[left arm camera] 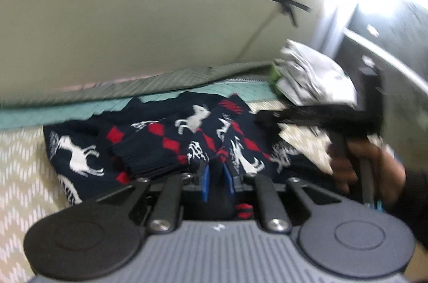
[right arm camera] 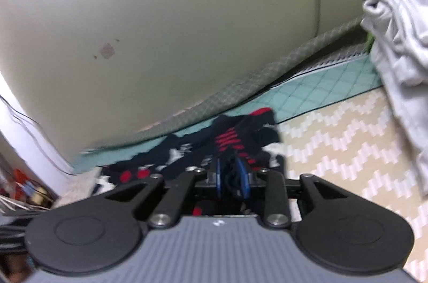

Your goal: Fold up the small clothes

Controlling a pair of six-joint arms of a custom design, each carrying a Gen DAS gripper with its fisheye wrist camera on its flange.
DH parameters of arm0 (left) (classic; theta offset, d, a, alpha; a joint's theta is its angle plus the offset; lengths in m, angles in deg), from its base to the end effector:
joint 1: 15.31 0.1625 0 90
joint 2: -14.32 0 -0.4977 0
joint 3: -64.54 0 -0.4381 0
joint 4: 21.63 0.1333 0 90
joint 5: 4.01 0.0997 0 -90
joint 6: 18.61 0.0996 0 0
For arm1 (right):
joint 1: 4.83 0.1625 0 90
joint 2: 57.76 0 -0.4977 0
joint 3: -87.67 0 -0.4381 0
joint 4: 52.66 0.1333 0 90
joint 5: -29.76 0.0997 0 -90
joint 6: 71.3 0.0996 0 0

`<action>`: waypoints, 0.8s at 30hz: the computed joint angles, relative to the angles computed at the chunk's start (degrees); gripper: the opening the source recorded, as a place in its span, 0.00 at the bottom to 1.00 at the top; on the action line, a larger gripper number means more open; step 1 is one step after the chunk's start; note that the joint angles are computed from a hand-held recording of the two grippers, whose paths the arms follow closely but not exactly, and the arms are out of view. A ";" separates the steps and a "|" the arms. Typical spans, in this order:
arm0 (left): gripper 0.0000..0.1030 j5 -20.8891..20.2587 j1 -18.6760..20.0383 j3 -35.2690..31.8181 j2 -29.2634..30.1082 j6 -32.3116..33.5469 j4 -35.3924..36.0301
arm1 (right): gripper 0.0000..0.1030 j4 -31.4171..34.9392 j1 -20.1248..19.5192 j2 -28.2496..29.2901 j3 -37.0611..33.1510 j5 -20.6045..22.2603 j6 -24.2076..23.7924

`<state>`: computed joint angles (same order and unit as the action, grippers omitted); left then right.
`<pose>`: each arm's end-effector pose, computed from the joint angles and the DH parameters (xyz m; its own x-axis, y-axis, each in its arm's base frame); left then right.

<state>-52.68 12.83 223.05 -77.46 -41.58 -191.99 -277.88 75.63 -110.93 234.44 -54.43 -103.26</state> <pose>-0.1461 -0.3039 0.2083 -0.7868 0.3632 -0.4989 0.5973 0.6518 -0.4674 0.0733 -0.4293 0.1158 -0.9074 -0.3066 0.2874 -0.4201 0.6777 -0.6036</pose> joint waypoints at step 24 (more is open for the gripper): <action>0.27 -2.65 9.30 -1.87 8.65 -0.61 -6.13 | 0.20 -1.44 0.78 -0.80 -2.72 -5.88 -2.21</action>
<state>-55.33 22.13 221.17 -68.81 -42.18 -198.11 -279.32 76.41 -111.73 231.72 -60.31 -105.47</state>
